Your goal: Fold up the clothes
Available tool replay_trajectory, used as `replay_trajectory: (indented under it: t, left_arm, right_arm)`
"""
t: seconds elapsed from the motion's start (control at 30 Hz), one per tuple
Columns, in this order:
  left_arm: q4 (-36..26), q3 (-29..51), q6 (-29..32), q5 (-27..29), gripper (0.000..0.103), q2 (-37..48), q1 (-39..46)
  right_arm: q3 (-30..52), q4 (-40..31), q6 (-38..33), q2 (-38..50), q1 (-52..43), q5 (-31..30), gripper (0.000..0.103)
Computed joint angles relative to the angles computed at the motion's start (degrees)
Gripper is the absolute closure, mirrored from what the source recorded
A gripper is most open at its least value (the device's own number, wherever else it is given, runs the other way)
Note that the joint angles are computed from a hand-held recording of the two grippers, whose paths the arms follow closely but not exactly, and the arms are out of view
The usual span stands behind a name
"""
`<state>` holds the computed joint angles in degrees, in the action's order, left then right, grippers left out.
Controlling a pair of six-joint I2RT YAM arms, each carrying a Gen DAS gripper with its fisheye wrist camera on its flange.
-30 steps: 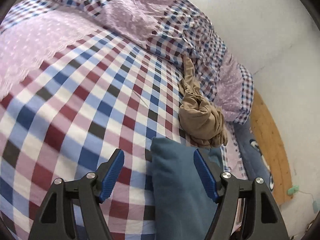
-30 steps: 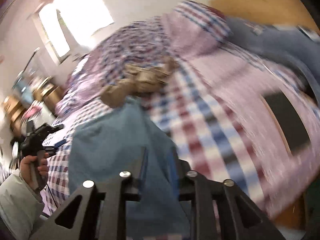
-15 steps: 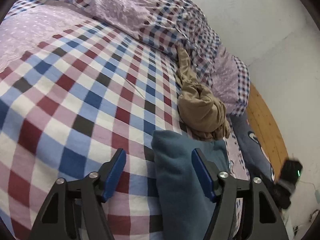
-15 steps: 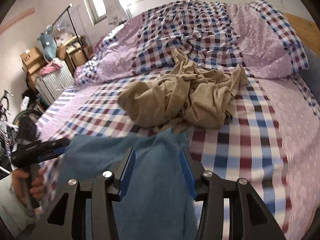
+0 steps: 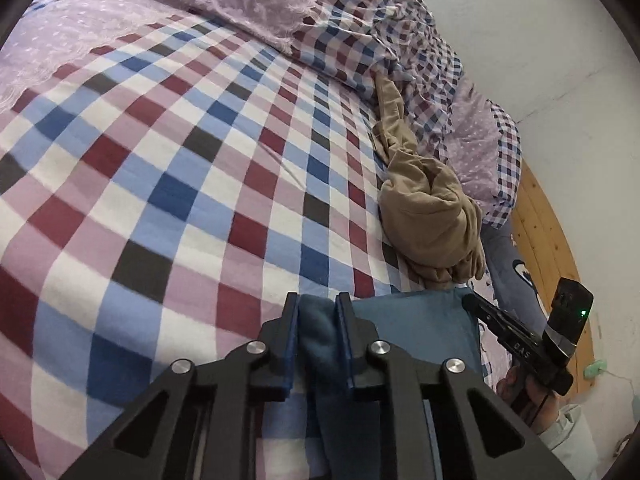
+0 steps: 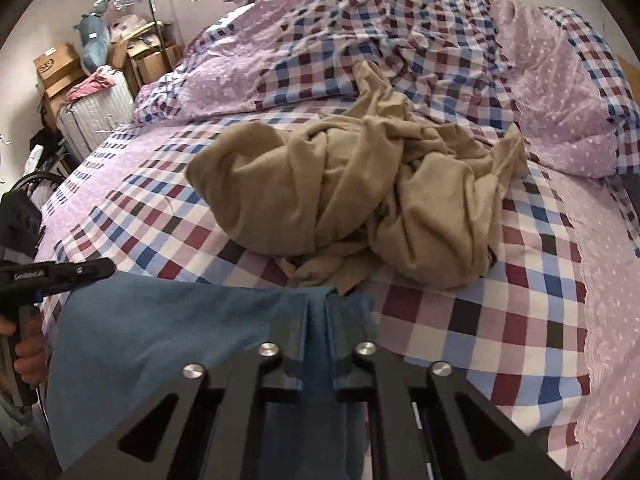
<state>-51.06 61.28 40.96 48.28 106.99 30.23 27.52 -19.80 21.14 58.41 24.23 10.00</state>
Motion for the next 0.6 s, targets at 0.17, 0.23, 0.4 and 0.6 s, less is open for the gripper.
replay_trajectory:
  t: [0.17, 0.23, 0.4, 0.6]
  left_arm:
    - [1.0, -0.6, -1.2, 1.8, 0.096, -1.6, -0.1]
    - [2.9, -2.1, -2.1, 2.0, 0.096, -3.8, -0.5]
    - [14.4, -7.3, -9.1, -5.3, 0.091, -7.6, -3.5]
    - [18.2, -7.3, -14.3, -8.5, 0.062, -8.5, -3.1]
  right_arm:
    - [-1.9, 0.1, 1.9, -4.0, 1.6, 6.4, 0.1]
    - [-2.0, 1.6, 1.4, -0.8, 2.0, 8.6, 0.1]
    - [-2.7, 2.3, 3.9, 3.9, 1.0, 13.9, 0.101]
    - [0.1, -7.7, 9.1, -2.1, 4.8, 20.0, 0.099]
